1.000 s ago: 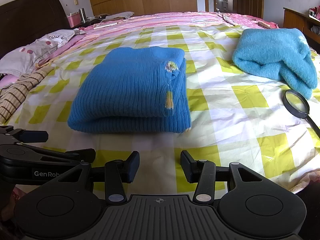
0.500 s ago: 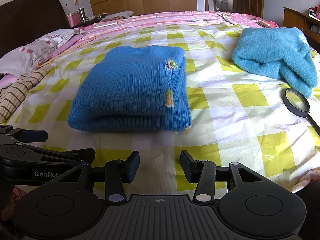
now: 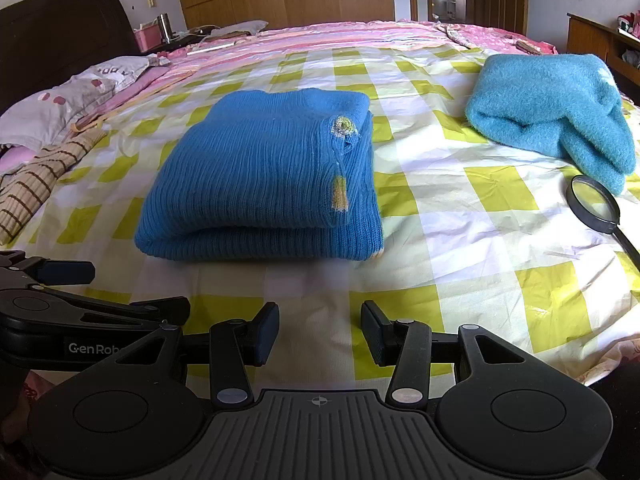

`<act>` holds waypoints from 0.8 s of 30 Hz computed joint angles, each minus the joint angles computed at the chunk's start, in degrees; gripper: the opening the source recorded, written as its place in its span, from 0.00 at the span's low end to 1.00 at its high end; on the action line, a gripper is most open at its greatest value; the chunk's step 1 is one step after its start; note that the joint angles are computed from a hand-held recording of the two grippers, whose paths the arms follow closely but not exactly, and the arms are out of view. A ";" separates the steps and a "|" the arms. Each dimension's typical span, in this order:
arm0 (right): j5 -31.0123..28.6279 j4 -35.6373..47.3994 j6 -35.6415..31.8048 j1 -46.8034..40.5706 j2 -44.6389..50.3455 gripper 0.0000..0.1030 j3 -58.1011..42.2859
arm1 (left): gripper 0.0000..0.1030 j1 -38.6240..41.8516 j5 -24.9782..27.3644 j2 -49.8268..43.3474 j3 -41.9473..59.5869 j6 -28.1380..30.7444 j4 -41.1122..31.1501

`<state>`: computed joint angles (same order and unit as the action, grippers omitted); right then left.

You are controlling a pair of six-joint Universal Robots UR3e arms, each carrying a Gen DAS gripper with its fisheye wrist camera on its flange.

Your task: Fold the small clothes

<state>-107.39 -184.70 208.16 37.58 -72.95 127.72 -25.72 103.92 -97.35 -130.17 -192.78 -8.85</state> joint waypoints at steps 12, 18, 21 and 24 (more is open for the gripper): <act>-0.24 -0.53 0.25 0.34 0.69 0.44 0.19 | 1.00 0.01 -0.12 -0.12 0.12 -0.53 -0.46; -0.21 -0.38 0.23 0.32 0.66 0.44 0.11 | 1.00 0.11 -0.19 -0.25 0.18 -0.62 -0.61; -0.26 -0.49 0.27 0.38 0.67 0.44 0.20 | 1.00 0.15 -0.17 -0.26 0.11 -0.60 -0.49; -0.22 -0.28 0.23 0.33 0.65 0.45 0.03 | 1.00 0.13 -0.17 -0.30 0.15 -0.67 -0.51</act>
<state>-107.61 -184.99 208.39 37.91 -72.29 127.75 -25.60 103.75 -97.64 -130.02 -193.44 -9.36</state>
